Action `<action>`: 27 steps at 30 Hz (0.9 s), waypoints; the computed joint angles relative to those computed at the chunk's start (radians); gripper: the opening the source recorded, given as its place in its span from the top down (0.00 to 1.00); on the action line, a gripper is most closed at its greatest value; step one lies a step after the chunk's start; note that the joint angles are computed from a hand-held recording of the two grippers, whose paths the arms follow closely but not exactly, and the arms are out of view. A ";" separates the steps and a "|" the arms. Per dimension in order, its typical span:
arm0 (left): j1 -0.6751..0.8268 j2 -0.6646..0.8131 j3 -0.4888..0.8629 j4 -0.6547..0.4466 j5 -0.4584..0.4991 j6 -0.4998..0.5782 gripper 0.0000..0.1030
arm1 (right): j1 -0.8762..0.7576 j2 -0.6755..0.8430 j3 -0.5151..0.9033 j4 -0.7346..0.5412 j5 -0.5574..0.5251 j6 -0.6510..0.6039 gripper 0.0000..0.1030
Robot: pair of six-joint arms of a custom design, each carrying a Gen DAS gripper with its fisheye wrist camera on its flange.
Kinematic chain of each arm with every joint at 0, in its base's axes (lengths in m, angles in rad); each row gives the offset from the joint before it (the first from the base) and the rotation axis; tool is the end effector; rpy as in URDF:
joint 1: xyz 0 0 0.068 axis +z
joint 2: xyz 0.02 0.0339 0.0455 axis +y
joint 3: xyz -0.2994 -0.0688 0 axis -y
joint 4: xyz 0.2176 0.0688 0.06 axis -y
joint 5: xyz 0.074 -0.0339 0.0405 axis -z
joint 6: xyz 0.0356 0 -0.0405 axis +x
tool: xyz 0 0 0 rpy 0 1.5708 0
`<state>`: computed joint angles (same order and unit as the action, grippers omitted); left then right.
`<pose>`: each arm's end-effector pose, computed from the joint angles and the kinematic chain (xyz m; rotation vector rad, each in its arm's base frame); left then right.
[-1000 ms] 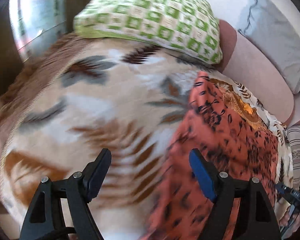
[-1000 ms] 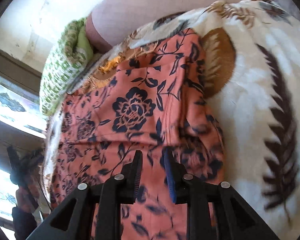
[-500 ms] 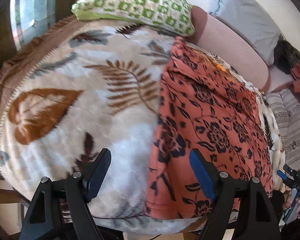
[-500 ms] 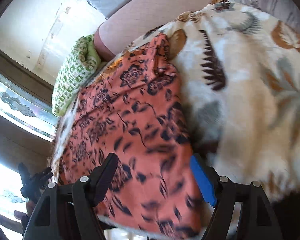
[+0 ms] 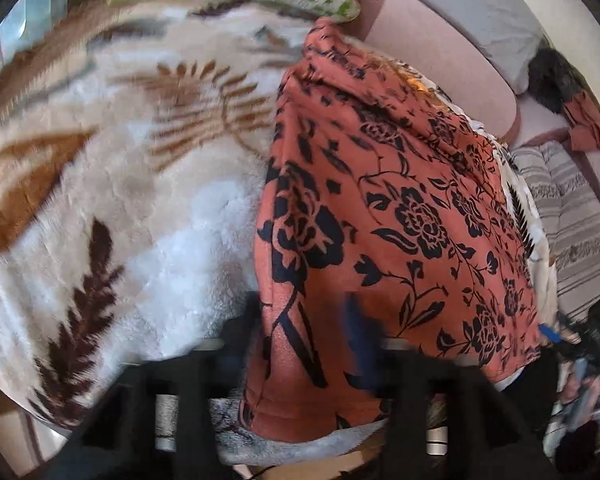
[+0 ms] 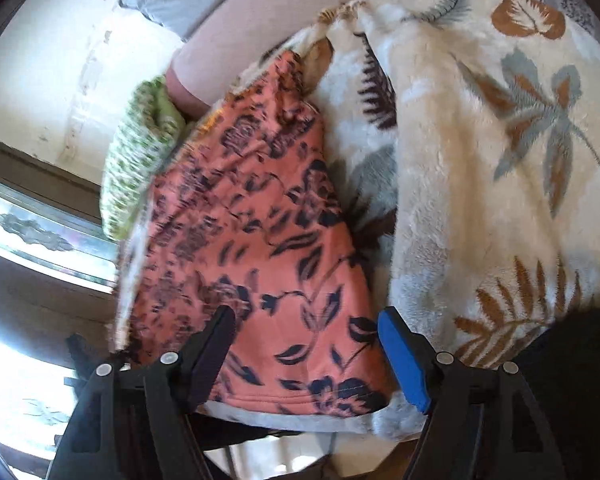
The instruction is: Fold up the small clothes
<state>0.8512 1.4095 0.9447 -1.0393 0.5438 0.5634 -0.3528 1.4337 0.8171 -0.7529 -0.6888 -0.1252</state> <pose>0.1459 0.1385 0.2609 -0.3614 2.6686 -0.5123 0.2064 -0.0519 0.2338 0.2062 2.6526 0.8630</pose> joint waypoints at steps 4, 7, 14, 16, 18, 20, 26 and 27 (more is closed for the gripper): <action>-0.008 -0.002 -0.007 0.006 0.021 0.012 0.40 | 0.045 0.061 -0.046 0.077 0.018 0.049 0.36; -0.029 -0.015 -0.013 0.016 0.019 0.011 0.84 | 0.096 0.045 -0.096 0.131 0.053 0.059 0.45; -0.059 -0.043 -0.023 0.052 0.039 -0.031 0.83 | 0.117 0.020 -0.110 0.123 0.102 0.001 0.73; -0.074 -0.034 -0.036 0.064 0.029 -0.059 0.44 | 0.107 0.036 -0.113 0.130 0.088 -0.005 0.73; -0.067 -0.046 -0.067 0.092 0.074 -0.068 0.45 | 0.109 0.052 -0.088 0.098 0.087 -0.020 0.71; -0.078 -0.067 -0.086 0.121 0.069 -0.065 0.59 | 0.131 0.046 -0.069 0.070 0.115 -0.036 0.71; -0.040 -0.065 -0.036 0.056 0.172 0.015 0.93 | 0.209 -0.006 -0.025 0.009 0.188 -0.046 0.90; -0.025 -0.062 -0.013 0.024 0.195 0.043 0.93 | 0.206 -0.013 -0.005 -0.015 0.161 -0.046 0.90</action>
<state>0.8257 1.3479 0.9314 -1.0154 0.7387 0.6062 -0.1470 1.4206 0.8121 -0.7679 -0.5275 -0.1709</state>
